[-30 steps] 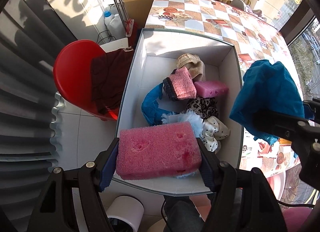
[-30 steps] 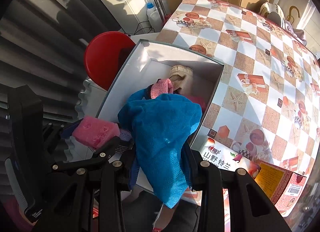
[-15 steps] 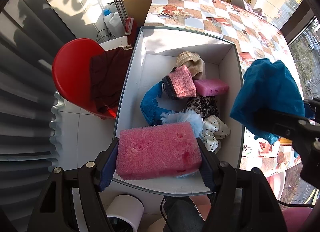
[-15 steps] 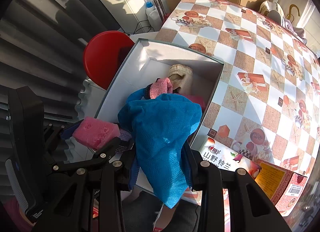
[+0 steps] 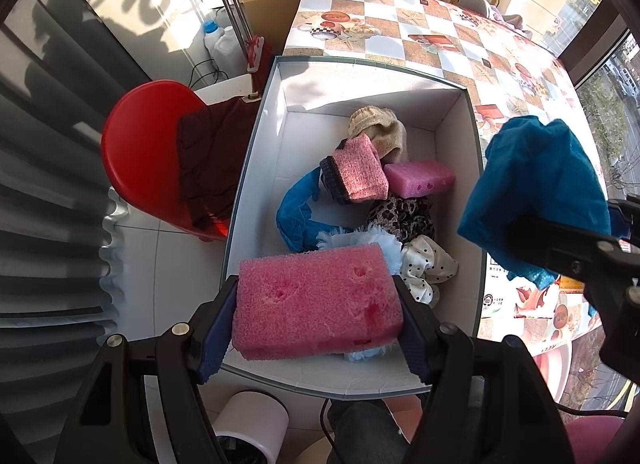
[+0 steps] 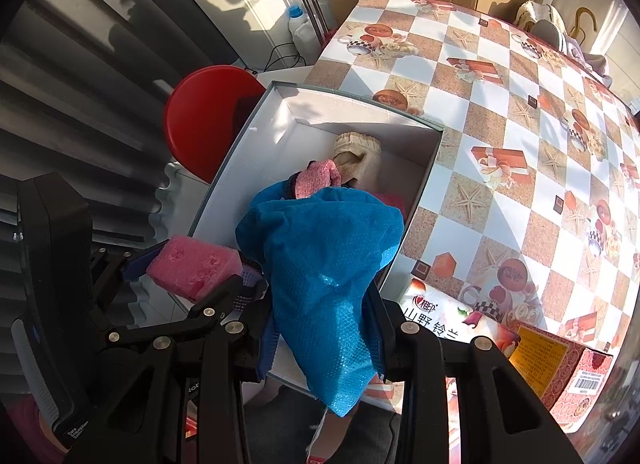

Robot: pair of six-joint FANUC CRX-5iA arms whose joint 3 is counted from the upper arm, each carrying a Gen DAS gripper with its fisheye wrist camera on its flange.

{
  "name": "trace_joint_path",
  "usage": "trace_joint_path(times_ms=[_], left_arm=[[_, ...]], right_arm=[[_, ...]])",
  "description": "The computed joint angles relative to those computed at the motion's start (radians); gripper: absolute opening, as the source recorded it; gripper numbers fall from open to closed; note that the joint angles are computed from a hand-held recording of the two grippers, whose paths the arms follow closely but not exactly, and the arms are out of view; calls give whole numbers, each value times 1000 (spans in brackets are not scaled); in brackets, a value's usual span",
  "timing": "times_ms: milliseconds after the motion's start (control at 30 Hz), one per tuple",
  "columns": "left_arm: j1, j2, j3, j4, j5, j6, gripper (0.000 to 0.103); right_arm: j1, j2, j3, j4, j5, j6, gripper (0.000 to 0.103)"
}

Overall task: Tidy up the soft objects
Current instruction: 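Carry the pink sponge and blue bag with both tools over the white box, then open both tools to drop the sponge and blue bag into the box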

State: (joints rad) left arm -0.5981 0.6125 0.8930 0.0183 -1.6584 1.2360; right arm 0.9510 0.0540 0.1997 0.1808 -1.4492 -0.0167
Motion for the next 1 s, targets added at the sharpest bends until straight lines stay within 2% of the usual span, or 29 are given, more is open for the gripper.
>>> trace_joint_path(times_ms=[767,933,967,1000], left_arm=[[-10,37,53,-3,-31,4,75],[-2,52,63,35,-29,-2,76],[-2,58,71,41,-34,-3,79],[-4,70,89,39,-48,-2,81]], right_arm=[[-18,2,2,-9,-1,22,38],[-38,16,17,-22,-2,62,39],[-43,17,18,-27,2,69,43],[-49,17,18,-34,8,75,55]])
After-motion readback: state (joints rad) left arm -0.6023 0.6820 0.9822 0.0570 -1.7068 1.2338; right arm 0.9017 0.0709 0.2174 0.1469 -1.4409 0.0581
